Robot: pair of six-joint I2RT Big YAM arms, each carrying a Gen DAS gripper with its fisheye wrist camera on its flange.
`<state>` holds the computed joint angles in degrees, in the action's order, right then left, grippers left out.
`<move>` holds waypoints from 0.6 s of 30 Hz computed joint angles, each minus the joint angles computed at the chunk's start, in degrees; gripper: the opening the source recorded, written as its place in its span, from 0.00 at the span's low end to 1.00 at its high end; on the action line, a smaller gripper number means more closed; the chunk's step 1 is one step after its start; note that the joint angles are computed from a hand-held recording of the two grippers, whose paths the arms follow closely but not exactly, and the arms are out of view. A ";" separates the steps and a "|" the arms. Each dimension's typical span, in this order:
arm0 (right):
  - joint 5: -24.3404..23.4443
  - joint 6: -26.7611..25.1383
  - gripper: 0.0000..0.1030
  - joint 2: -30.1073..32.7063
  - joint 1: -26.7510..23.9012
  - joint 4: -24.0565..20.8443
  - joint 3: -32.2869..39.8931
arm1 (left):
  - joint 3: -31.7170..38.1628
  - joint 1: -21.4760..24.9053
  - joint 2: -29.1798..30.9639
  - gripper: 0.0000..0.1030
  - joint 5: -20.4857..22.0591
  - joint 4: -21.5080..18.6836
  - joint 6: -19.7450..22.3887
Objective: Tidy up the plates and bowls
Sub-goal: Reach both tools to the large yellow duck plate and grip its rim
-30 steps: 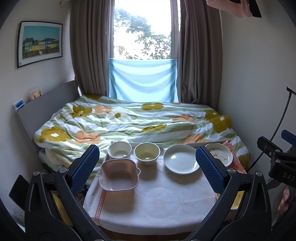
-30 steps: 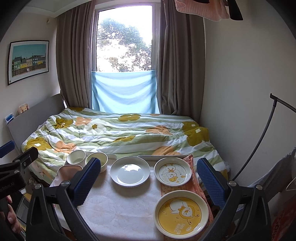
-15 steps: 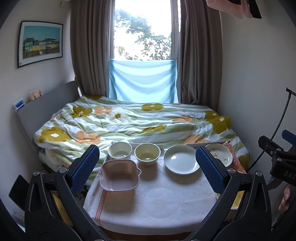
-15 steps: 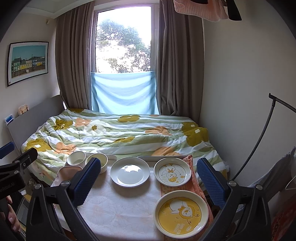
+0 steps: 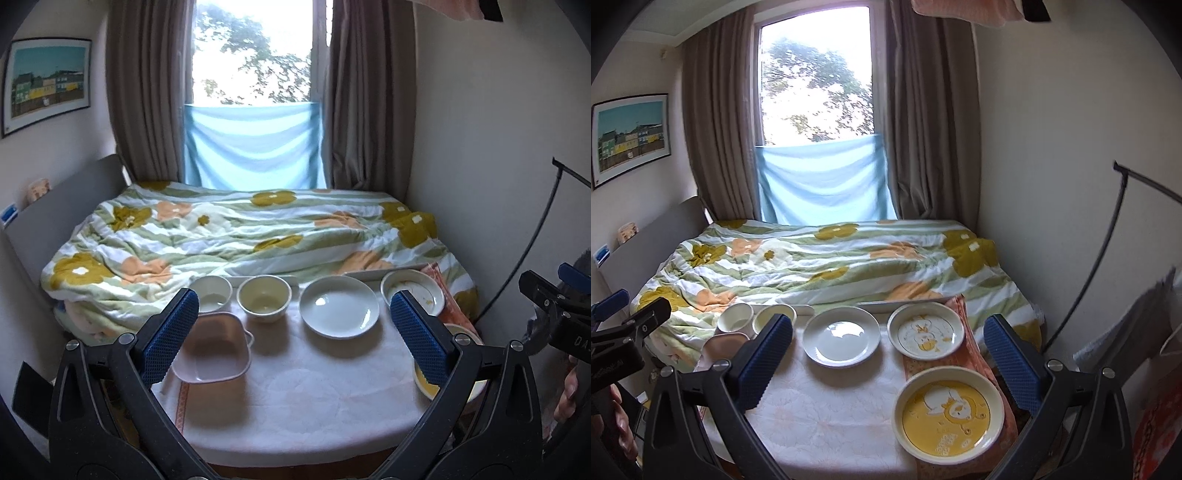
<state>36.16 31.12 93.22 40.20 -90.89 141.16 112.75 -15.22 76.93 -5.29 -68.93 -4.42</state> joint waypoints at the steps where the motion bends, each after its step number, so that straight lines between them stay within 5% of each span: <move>1: -0.29 1.56 1.00 -0.89 -0.59 -0.54 -1.82 | 0.75 -0.23 1.19 1.00 1.55 -0.97 0.66; 8: -5.34 9.28 1.00 -11.39 -6.29 2.26 -22.61 | 4.02 -4.88 11.04 1.00 7.60 -5.63 4.44; 14: -17.75 14.58 1.00 -22.03 -15.37 11.41 -43.77 | 4.96 -9.67 19.65 1.00 10.78 -6.92 6.91; 18: -27.32 18.12 0.81 -26.64 -21.59 16.14 -55.42 | 8.03 -12.25 26.69 1.00 11.33 -10.00 9.98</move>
<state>8.84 49.24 66.58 18.61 -74.75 85.74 120.78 -27.47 103.62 6.05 -78.93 5.56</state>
